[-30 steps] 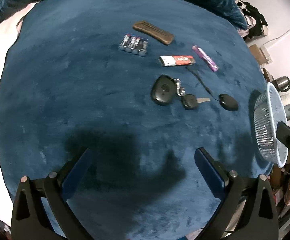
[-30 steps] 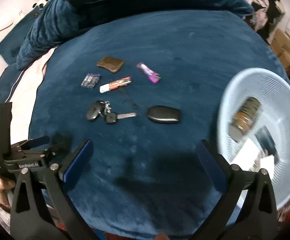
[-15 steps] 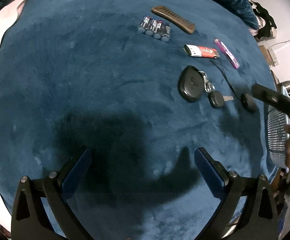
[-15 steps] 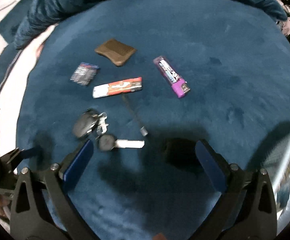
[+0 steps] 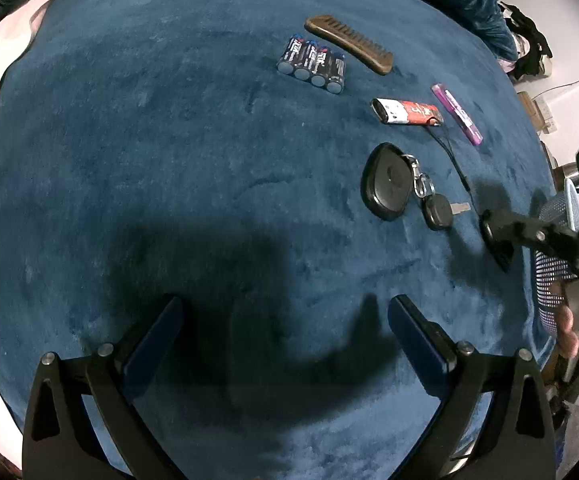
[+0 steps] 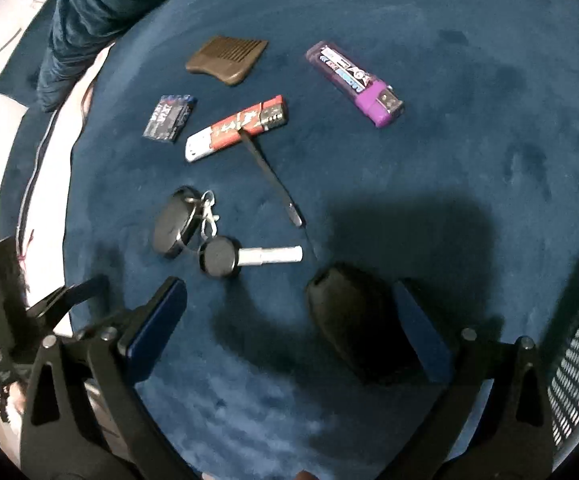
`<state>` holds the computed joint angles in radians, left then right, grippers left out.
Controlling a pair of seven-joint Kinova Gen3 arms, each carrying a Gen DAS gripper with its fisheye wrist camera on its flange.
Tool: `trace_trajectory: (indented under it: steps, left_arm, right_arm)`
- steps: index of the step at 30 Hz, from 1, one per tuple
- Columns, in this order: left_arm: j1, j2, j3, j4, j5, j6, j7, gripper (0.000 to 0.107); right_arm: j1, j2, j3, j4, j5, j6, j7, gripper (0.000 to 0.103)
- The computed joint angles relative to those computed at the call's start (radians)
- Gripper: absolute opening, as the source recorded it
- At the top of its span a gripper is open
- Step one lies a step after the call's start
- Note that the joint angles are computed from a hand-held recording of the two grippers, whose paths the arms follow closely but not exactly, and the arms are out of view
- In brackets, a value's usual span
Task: Organize rigid objects
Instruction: 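Lower the right gripper onto the black oval key fob and grasp it, then grasp the black car key on its ring with the left gripper and lift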
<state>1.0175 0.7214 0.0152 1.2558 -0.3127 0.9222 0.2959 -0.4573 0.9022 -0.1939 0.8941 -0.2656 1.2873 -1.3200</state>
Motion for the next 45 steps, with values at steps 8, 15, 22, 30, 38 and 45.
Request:
trace_trajectory:
  steps: [8,15,22,30,38,45]
  left_arm:
    - [0.001,0.002,-0.003,-0.005,-0.005,0.006,0.006,0.102]
    - [-0.018,0.038,0.000,-0.107,-0.029,0.078,-0.074,0.102]
    - [-0.085,0.160,0.003,-0.353,0.003,0.190,-0.275,0.094]
    - [-0.110,0.287,-0.017,-0.601,0.081,0.372,-0.369,0.041]
    - [-0.053,0.097,-0.045,-0.261,0.059,0.185,-0.234,0.016]
    - [0.030,0.022,-0.029,-0.152,0.004,0.232,-0.070,0.012]
  right_arm:
    - [-0.118,-0.096,0.077,0.149,0.205,-0.146,0.049,0.044]
    - [-0.054,-0.192,0.029,0.322,0.159,-0.246,0.028,0.042]
    - [0.001,-0.242,0.000,0.467,0.108,-0.384,0.026,0.043]
    - [0.024,-0.242,-0.008,0.471,0.091,-0.391,0.028,0.044]
    - [0.020,-0.254,-0.006,0.498,0.081,-0.422,0.016,0.043]
    - [0.027,-0.268,-0.015,0.517,0.074,-0.434,0.013,0.043]
